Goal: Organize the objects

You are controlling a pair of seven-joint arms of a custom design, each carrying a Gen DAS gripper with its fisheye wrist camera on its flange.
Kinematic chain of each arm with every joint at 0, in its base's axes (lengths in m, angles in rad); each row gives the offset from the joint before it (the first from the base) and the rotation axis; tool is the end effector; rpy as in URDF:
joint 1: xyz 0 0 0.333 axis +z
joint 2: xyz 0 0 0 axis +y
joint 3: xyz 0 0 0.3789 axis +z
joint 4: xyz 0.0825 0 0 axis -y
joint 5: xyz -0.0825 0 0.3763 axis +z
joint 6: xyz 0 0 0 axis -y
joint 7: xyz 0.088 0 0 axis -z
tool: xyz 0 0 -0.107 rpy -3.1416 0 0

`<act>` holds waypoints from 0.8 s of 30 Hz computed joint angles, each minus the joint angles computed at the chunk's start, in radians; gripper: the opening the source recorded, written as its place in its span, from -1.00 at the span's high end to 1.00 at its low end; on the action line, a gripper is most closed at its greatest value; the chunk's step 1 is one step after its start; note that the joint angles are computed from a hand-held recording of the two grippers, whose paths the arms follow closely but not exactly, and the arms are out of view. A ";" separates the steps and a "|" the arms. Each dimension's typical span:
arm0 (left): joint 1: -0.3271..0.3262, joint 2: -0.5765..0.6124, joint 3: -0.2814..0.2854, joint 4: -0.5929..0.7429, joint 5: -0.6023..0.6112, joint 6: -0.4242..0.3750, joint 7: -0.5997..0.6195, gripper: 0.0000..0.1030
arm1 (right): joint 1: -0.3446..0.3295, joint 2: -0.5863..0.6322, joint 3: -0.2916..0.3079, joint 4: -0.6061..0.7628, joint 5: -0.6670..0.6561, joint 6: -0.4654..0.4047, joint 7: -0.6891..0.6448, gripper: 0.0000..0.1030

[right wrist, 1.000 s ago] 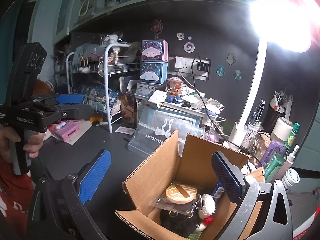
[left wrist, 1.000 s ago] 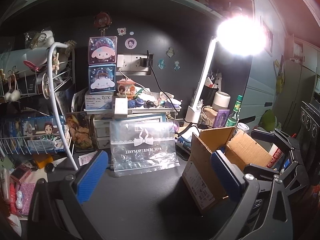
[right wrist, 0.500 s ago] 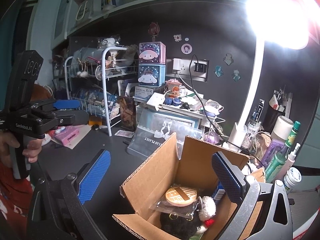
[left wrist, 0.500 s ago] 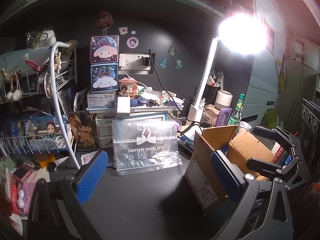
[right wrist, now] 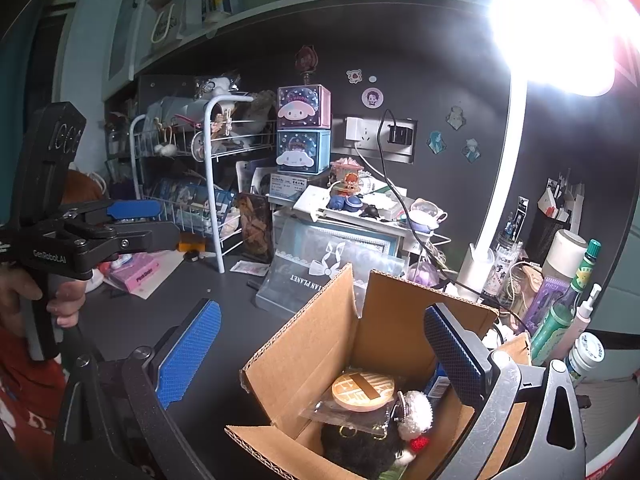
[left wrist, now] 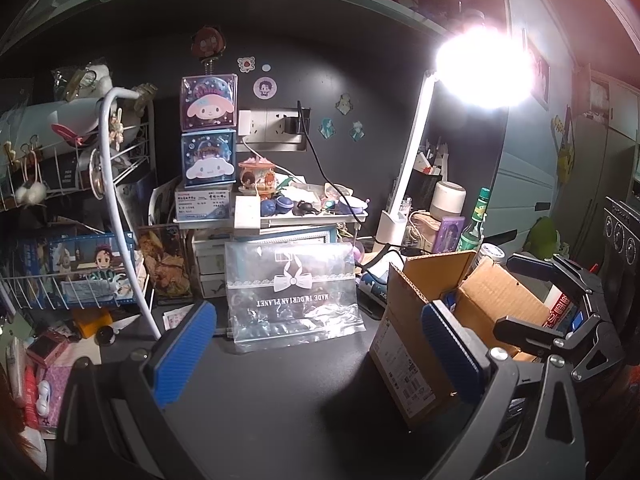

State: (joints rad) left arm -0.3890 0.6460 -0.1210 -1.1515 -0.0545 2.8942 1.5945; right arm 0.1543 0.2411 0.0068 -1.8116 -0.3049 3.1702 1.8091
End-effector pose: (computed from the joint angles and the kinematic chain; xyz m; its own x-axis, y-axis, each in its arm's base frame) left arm 0.7305 -0.3590 0.6129 -0.4632 -0.8801 0.1046 -0.4446 0.1287 -0.8864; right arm 0.6620 0.1347 0.6085 0.1963 -0.9790 0.0543 -0.4216 -0.1342 -0.8968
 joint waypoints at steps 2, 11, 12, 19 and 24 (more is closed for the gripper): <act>0.003 0.000 -0.006 0.000 -0.001 -0.002 0.005 -0.98 | 0.002 0.001 -0.003 0.000 0.000 0.001 0.001 -0.98; 0.003 -0.001 -0.006 -0.004 -0.002 0.001 0.009 -0.98 | 0.003 -0.001 -0.004 -0.002 0.001 0.000 0.001 -0.98; 0.003 -0.001 -0.005 -0.004 -0.002 0.001 0.009 -0.98 | 0.009 -0.003 -0.011 -0.005 -0.003 0.001 0.006 -0.98; 0.002 0.000 -0.007 -0.002 -0.005 -0.002 0.013 -0.98 | 0.000 -0.004 -0.003 -0.008 -0.003 0.003 0.004 -0.98; 0.001 0.000 -0.005 -0.002 -0.004 -0.002 0.011 -0.98 | 0.016 -0.012 -0.022 -0.019 -0.014 0.001 0.019 -0.98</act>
State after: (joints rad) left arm -0.3882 0.6460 -0.1259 -1.1534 -0.0584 2.8924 1.6056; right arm 0.1706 0.2292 -0.0148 -1.8306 -0.3193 3.1710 1.8283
